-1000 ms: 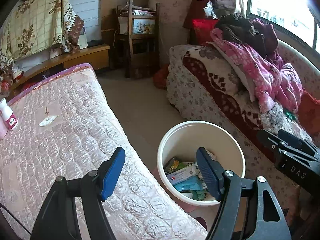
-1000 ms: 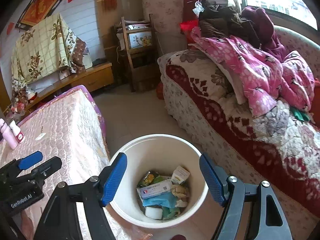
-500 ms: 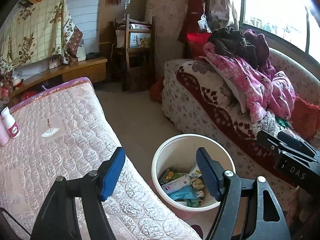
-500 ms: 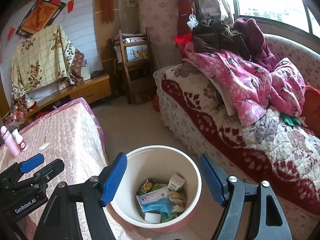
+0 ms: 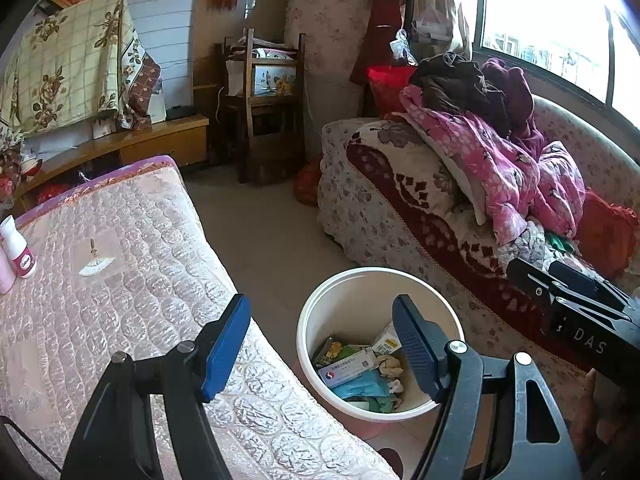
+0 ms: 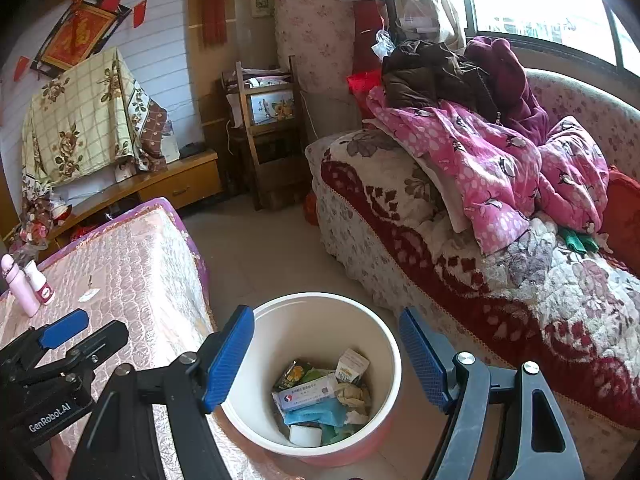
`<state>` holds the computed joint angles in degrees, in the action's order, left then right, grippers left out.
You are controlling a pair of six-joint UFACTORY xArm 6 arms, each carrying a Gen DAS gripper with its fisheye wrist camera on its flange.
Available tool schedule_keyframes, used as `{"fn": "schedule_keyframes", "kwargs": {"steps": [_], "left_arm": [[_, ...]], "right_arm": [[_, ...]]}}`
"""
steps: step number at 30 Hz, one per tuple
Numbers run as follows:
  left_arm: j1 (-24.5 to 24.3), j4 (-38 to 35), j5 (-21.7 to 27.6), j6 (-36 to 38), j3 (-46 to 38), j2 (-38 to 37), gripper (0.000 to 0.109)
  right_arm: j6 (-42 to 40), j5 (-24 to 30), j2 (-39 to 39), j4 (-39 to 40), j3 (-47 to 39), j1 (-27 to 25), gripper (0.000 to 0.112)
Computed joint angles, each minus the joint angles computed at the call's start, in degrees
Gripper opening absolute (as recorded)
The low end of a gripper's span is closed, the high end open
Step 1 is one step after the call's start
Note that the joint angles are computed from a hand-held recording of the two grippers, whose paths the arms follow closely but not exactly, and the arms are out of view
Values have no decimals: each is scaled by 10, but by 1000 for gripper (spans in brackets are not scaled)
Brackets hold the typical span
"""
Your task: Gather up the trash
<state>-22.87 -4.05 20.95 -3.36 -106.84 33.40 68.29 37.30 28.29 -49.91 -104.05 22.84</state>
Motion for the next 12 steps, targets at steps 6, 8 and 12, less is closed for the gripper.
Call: {"fn": "schedule_keyframes", "kwargs": {"steps": [6,8,12], "left_arm": [[-2,-15,1,16,3,-1,74],[-2,-26,-5,28,9,-4,74],[-1,-40,-22,44,28,-14,74]], "right_arm": [[-6,-2,1,6,1,-1,78],[-8,1,3,6,-1,0,78],[-16,4,8,15,-7,2,78]]}}
